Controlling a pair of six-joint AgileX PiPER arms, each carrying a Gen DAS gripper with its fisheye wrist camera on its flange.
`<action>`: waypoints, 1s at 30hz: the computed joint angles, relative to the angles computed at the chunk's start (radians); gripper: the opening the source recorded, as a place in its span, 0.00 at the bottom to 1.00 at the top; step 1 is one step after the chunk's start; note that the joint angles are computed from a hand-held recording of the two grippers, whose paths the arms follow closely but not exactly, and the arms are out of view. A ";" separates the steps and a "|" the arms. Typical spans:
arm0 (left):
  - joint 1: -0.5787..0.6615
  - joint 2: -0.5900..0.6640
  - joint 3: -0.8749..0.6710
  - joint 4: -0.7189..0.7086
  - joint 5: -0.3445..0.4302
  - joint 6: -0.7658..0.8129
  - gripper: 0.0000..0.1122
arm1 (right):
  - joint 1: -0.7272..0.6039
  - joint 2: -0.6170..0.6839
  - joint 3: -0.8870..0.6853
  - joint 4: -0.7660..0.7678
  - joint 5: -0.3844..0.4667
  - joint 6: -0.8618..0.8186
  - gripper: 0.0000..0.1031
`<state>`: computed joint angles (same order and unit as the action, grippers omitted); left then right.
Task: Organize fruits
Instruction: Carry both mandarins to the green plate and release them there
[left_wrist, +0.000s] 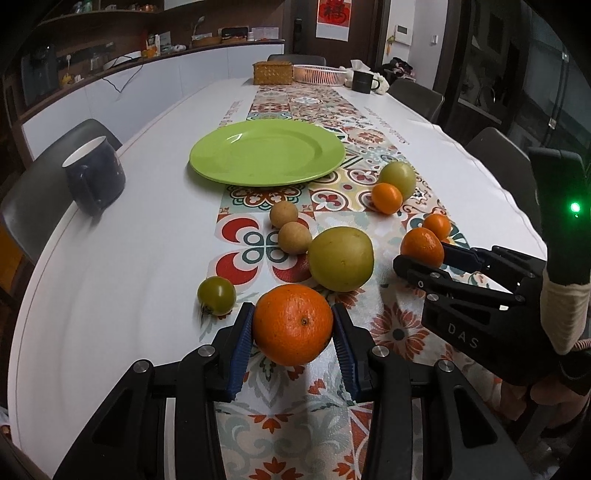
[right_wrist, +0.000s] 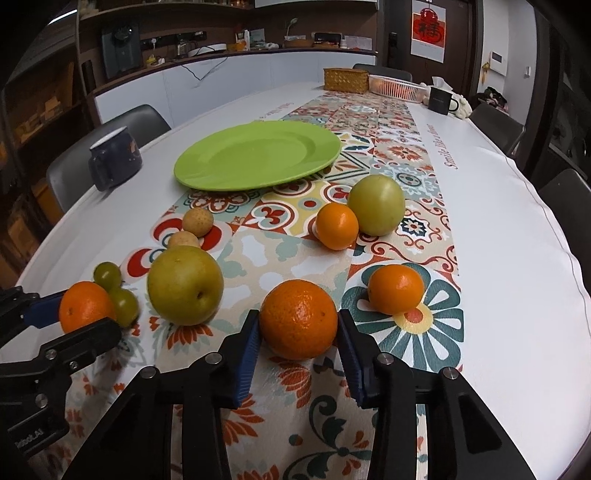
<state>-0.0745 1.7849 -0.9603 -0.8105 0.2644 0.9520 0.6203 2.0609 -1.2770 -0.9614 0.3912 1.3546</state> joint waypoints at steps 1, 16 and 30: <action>0.005 -0.007 0.004 -0.017 0.006 0.016 0.36 | 0.003 -0.007 0.004 -0.006 0.001 0.005 0.40; 0.036 -0.091 0.020 -0.099 0.012 0.117 0.36 | 0.054 -0.134 0.056 -0.095 0.007 0.063 0.40; 0.065 0.054 -0.326 0.060 0.125 -0.031 0.36 | -0.038 -0.040 -0.252 0.251 0.009 -0.396 0.40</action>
